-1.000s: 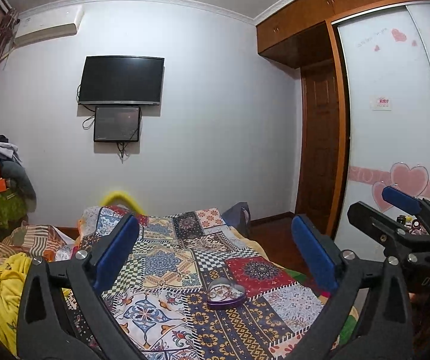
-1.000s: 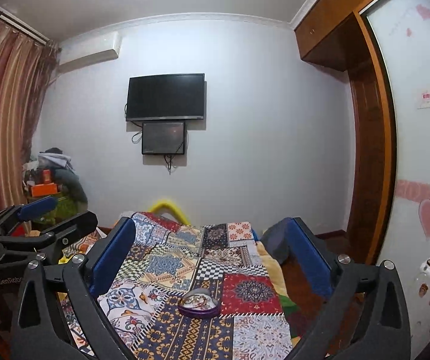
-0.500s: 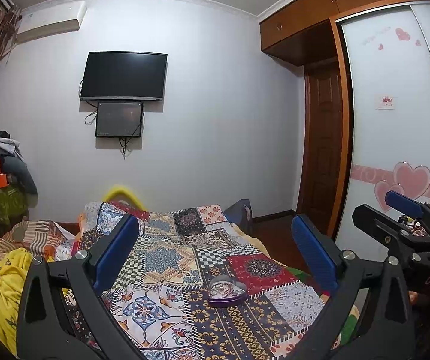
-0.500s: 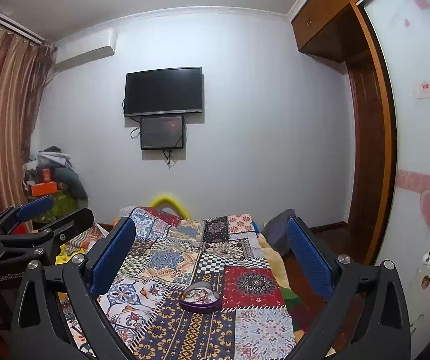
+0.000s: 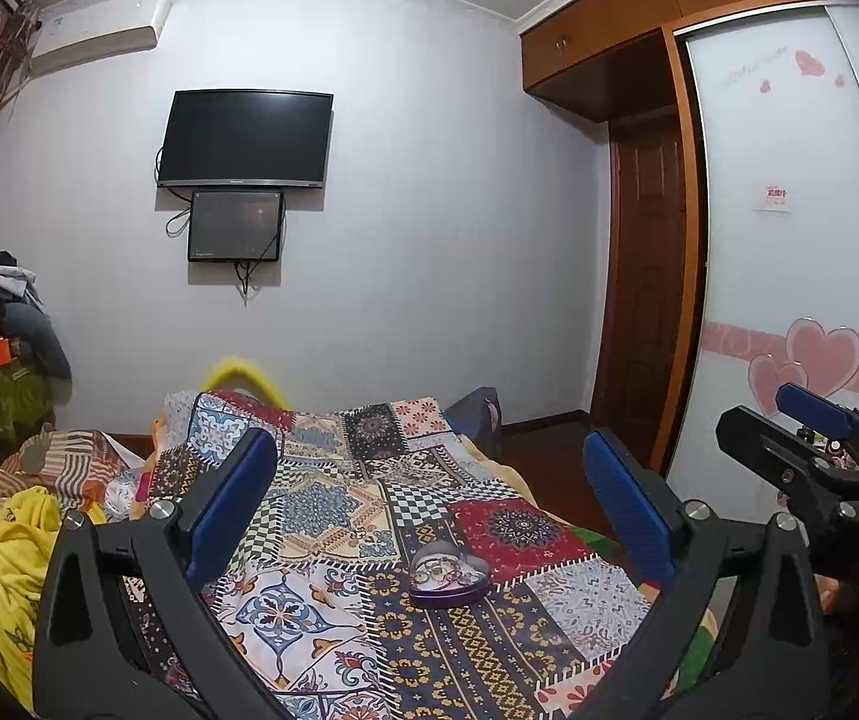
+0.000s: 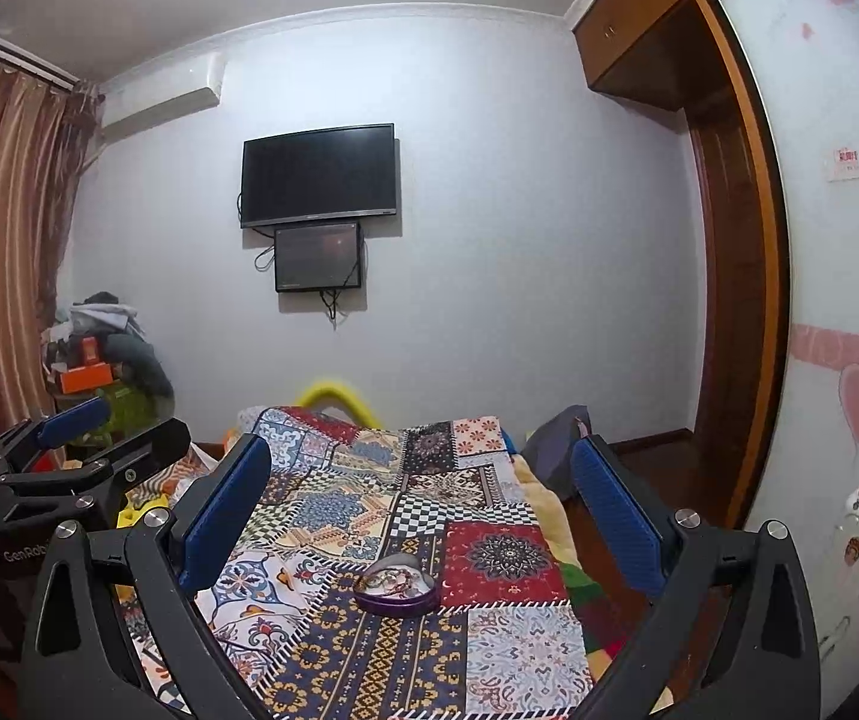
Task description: Organize jewelry
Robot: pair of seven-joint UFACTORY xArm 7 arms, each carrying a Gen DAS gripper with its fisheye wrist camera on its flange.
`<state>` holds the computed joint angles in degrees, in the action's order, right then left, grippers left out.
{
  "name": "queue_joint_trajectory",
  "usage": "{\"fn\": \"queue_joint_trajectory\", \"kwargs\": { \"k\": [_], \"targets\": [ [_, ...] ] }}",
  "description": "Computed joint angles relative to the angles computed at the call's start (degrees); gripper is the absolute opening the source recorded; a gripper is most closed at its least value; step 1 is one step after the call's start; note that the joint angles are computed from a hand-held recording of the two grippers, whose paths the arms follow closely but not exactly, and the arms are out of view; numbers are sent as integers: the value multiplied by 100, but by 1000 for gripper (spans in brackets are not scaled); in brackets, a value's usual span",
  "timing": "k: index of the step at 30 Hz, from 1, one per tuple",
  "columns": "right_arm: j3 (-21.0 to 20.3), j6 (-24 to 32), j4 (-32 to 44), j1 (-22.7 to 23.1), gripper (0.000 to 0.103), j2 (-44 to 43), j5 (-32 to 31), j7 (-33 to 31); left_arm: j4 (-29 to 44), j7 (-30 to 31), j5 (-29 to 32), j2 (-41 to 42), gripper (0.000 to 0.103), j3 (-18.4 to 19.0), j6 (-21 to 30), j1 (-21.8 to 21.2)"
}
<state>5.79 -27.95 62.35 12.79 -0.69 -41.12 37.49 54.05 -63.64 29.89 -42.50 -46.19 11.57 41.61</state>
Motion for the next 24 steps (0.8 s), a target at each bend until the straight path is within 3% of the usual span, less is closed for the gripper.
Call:
{"fn": "queue_joint_trajectory", "kwargs": {
  "k": [18, 24],
  "targets": [
    [-69, 99, 220, -113, 100, 21, -884, 954, -17, -1, -10, 111, 103, 47, -55, -60],
    [-52, 137, 189, -109, 100, 1, -856, 919, -40, 10, -16, 82, 103, 65, -93, -63]
  ]
}}
